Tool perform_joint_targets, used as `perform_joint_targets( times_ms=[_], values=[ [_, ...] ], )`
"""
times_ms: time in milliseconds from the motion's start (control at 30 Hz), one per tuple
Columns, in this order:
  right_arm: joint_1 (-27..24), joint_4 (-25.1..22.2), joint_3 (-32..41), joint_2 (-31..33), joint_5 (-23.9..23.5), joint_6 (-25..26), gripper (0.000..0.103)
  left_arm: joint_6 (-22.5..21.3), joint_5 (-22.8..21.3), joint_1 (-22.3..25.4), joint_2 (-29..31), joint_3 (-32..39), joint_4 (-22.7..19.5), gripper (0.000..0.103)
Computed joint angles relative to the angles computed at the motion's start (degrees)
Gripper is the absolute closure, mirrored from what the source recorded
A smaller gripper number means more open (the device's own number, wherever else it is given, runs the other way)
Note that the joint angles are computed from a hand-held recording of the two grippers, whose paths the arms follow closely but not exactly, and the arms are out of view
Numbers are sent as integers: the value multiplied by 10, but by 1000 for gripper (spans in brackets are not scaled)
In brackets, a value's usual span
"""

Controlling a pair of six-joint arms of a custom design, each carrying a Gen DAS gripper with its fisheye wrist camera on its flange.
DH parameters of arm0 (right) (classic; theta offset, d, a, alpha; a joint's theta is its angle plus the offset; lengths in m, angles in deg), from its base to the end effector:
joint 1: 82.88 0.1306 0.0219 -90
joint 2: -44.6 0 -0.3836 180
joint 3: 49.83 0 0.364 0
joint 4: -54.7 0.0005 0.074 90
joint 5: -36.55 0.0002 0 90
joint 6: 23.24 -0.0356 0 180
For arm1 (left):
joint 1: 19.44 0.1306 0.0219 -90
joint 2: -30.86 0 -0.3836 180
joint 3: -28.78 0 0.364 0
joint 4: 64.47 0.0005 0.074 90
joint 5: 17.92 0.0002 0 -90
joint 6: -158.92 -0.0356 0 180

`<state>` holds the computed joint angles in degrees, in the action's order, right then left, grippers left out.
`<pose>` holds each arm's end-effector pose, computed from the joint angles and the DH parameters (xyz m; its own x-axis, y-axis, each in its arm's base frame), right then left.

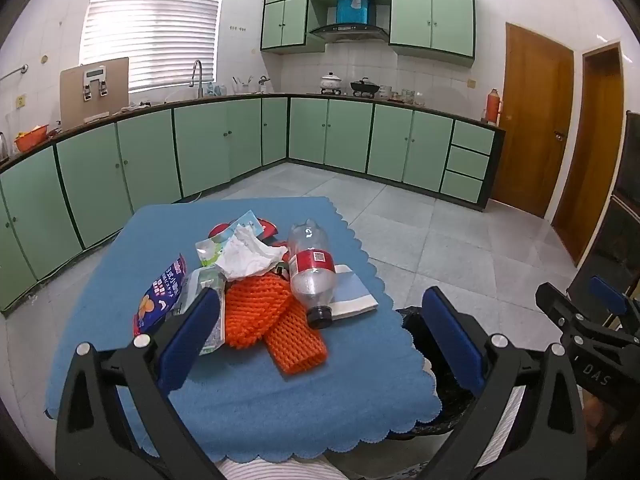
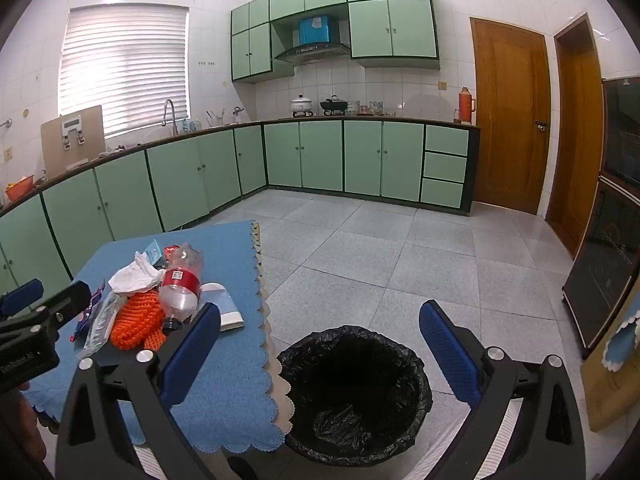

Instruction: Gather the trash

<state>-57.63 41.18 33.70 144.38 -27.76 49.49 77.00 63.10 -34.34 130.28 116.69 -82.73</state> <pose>0.4848 0.2110 0.3539 -0.4419 0.0874 -0.8928 0.0912 0.9945 0.0522 0.5193 -0.1329 0.3820 -0.4924 -0.0127 -0.8703 0.0544 0.9975 -0.0453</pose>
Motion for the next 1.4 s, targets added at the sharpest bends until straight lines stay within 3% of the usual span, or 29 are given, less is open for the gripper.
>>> perform_joint_targets(
  times_ms=[1400],
  values=[
    [0, -8, 6, 3, 0, -1, 6, 2, -4, 0, -11, 2, -12, 5]
  ],
)
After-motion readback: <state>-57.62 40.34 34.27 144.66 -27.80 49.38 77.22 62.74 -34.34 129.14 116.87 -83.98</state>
